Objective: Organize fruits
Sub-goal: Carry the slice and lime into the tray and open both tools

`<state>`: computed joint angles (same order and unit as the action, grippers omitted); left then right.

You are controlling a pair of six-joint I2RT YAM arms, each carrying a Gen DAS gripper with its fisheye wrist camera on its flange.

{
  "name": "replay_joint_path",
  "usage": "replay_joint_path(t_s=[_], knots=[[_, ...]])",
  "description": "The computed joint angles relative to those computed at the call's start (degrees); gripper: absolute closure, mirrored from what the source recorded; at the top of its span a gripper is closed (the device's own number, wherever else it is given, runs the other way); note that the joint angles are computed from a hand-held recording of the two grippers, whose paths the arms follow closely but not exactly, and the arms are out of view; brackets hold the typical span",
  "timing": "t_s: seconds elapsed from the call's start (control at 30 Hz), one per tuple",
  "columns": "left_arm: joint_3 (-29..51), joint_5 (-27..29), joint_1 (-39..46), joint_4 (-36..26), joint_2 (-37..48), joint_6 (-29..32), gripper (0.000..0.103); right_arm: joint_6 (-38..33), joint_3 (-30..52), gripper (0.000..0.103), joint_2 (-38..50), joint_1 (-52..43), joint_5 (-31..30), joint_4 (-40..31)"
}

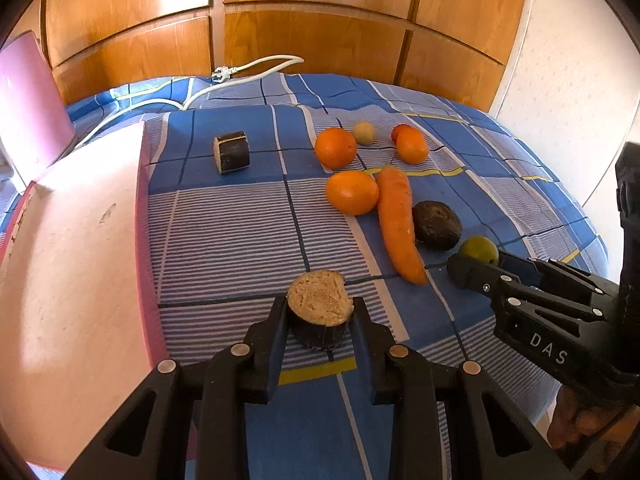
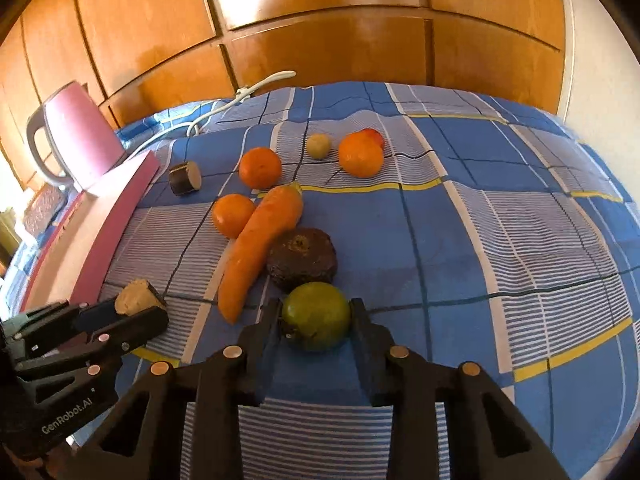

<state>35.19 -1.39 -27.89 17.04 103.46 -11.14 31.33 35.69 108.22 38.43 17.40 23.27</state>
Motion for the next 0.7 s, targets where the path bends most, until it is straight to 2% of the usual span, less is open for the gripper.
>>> replay_joint_path(t_s=[0.43, 0.7], knots=[[-6.24, -2.43, 0.95, 0.54, -11.64, -0.58, 0.072, 1.04, -1.72, 0.070, -5.42, 3.34, 0.31, -2.40], [-9.43, -2.53, 6.56, -0.83, -19.36, -1.23, 0.072, -2.50, 3.64, 0.070, -6.01, 6.36, -1.10, -6.19]])
